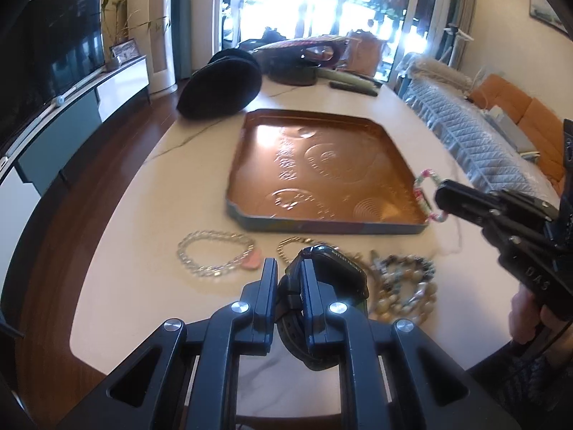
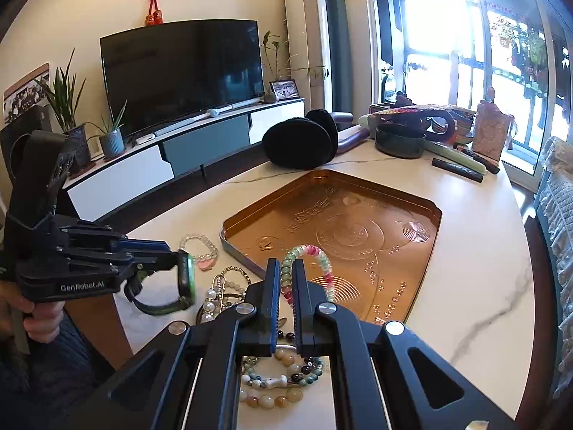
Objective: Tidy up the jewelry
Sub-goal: 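Lift the watch with the left tool while the right tool carries the bracelet over the tray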
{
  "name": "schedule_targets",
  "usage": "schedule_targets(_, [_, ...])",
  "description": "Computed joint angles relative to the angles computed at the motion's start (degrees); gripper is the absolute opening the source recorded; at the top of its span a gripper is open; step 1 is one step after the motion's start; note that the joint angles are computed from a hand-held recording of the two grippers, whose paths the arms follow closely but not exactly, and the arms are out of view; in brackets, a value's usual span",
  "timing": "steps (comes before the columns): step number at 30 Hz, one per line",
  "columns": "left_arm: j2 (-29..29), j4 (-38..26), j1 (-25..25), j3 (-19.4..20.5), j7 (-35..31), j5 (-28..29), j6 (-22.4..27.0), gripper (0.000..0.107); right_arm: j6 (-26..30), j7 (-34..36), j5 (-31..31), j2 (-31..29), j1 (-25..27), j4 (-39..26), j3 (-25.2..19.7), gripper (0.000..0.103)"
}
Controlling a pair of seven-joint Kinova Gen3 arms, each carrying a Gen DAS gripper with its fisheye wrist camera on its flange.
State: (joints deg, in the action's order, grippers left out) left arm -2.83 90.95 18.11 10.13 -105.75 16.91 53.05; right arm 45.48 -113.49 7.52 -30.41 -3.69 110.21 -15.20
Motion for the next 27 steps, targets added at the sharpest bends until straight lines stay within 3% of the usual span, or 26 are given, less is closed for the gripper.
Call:
schedule_targets(6, [-0.69,0.79,1.95,2.29,3.44,-4.61,-4.73,0.013,0.5,-0.6,1.23,-0.63,1.63,0.13,-1.21,0.006])
schedule_targets(12, [0.0,-1.83,3.34,4.26,10.95,-10.51,-4.17,0.013,2.21,-1.26,-2.12,-2.22,0.53,-0.8,3.01,0.006])
schedule_targets(15, [-1.52,-3.81,4.53,3.9,11.39,-10.61,-5.17,0.013,2.13,-0.22,-5.04,-2.44,-1.21,-3.67,6.01,0.006])
schedule_targets(24, [-0.51,-17.91,6.2,5.91,18.35,-12.55,-4.36,0.013,3.77,-2.83,-4.87,-0.43,3.44,-18.42,3.66,0.006])
schedule_targets(27, [-0.76,-18.47,6.41,5.44,20.74,-12.48,-6.59,0.013,1.85,-5.76,-5.25,-0.96,4.72,-19.25,3.73,0.006])
